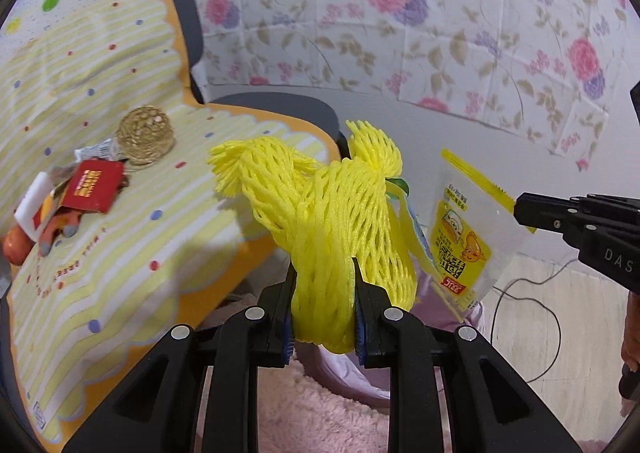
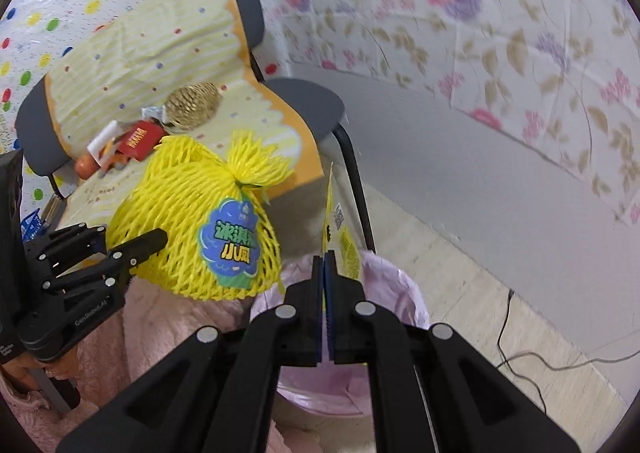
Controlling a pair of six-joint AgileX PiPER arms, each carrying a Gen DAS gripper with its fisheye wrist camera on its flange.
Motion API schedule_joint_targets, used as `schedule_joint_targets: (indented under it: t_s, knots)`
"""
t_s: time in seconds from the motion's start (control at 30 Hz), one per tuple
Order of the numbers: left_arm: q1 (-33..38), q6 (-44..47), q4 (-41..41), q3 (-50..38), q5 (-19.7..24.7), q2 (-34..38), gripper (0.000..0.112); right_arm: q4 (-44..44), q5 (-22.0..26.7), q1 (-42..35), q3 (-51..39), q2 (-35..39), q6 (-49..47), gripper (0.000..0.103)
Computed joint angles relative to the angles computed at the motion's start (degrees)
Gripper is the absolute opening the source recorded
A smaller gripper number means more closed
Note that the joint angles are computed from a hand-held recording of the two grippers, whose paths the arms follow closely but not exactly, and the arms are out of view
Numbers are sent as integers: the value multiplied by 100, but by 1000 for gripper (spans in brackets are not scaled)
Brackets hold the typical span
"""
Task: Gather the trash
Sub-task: 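Drop the foam net and snack bag into the pink-lined bin, then return both grippers over the mat toward the remaining items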
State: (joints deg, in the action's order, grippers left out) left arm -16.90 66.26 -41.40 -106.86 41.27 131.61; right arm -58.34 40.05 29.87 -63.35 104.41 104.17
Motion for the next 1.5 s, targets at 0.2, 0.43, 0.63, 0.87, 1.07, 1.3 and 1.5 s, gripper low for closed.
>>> schedule_joint_targets:
  t_s: [0.2,0.43,0.63,0.87,1.07,1.3,1.5]
  knots:
    - [-329,-242,384,-273,0,259,53,179,-265,-211,178,59,36,20]
    - [-501,-619,712,-624,132,445,59,-86,-4,-168,456,-241,449,38]
    - [-230,-890,789,-669,100,324,59,-516,-92,-182,649,-522,887,37]
    - [377,-841,553,-401,-73,42,60,-369,-518,-235,64,-203,338,38]
    - [803,-1186,636,-447,-129,12,60,178,-1100,-402,-749,289,-627,38]
    - [1263,-2075,1142,-1086,-64,318,61,1340,-958,-461,-2249,1040,-2599,42]
    - [1594,-2949,1746,-1830,-70,647,61,2450,-393,-482,-4183,2057,-4623,46]
